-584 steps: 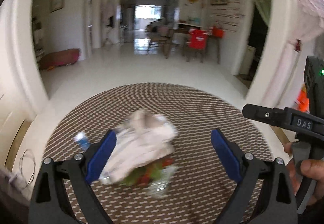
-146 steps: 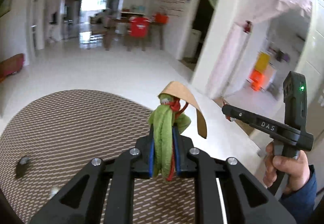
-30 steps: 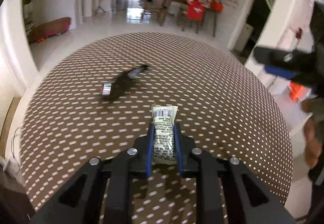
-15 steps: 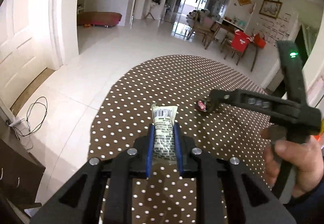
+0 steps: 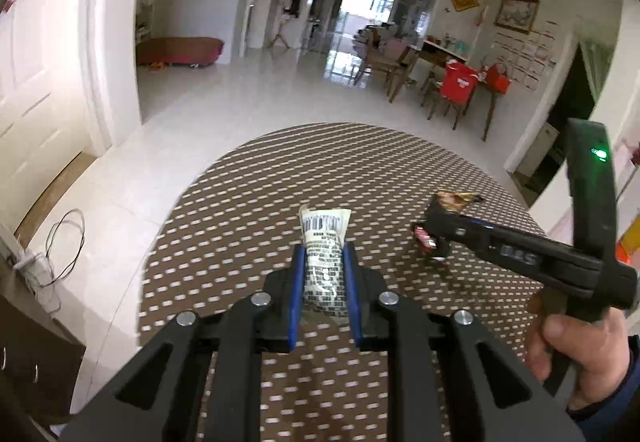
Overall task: Collect trash
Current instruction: 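Grasp the white packet with the left tool while the right tool grasps the dark wrapper, then carry both items over the blue bin and open both tools to drop them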
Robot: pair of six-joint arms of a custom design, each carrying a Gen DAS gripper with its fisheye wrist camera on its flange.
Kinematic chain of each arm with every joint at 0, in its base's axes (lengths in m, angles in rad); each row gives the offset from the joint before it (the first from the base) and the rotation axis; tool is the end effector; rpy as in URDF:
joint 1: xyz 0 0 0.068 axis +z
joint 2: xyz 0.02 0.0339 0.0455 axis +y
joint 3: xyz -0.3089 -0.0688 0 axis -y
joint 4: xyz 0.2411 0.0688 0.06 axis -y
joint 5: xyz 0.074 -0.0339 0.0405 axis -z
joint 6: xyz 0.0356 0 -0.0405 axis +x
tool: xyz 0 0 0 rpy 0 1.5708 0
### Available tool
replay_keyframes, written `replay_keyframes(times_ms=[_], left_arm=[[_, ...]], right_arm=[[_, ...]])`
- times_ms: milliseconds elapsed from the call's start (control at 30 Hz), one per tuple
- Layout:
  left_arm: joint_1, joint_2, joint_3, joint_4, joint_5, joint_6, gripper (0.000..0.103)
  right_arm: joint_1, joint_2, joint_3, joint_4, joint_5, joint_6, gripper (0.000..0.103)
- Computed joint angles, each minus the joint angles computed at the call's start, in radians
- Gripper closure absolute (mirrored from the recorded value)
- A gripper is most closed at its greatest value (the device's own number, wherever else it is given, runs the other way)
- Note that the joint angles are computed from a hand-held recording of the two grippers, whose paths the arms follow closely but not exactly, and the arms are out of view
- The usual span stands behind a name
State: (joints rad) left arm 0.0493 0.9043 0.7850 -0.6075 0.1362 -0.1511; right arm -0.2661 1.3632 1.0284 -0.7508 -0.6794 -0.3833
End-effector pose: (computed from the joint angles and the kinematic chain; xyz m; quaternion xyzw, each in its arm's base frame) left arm 0.1573 0.0029 0.3146 -0.0633 0.9084 -0.0828 0.4049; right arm 0.2482 -0.0445 0.3033 -0.1335 0.9090 0.2343 0.3178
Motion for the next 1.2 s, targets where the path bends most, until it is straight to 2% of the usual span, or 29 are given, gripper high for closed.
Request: replay_keyframes(times_ms=[167,267,367,467,667,933,1000,1067,1200], left_arm=[[-0.357,0.076,0.05,0.051,-0.2,-0.142,0.085],[-0.531,0.149,0.088,0.088,-0.289,-0.197,0.085],[-0.719,0.259,0.159,0.132,-0.374,-0.233,0.085],[-0.854,0.375,0.248,0.157,-0.427,-0.239,0.085],[-1.046,0.606,0.424,0.207,-0.455,-0.229,0.085],[-1.202,0.951,0.738,0.203,-0.384,-0.241,0.085],[-1.225,1.048,0.841,0.168,-0.351,-0.249,0.084],[-1.229,1.132,0.933,0.13,-0.315,-0.262,0.084],[-1.23,1.357,1.22,-0.014,-0.241,-0.276,0.084]], right_arm=[[-0.333,0.043,0.108,-0.234,-0.143,-0.271,0.07],[-0.534,0.111,0.204,-0.381,-0.207,-0.44,0.07],[-0.739,0.228,0.348,-0.529,-0.261,-0.591,0.07],[-0.897,0.358,0.509,-0.625,-0.289,-0.676,0.07],[-1.1,0.621,0.82,-0.65,-0.296,-0.624,0.07],[-1.207,0.94,1.198,-0.662,-0.202,-0.484,0.07],[-1.224,1.01,1.288,-0.689,-0.176,-0.476,0.07],[-1.242,1.11,1.435,-0.76,-0.151,-0.477,0.07],[-1.24,1.206,1.557,-0.798,-0.11,-0.44,0.07]])
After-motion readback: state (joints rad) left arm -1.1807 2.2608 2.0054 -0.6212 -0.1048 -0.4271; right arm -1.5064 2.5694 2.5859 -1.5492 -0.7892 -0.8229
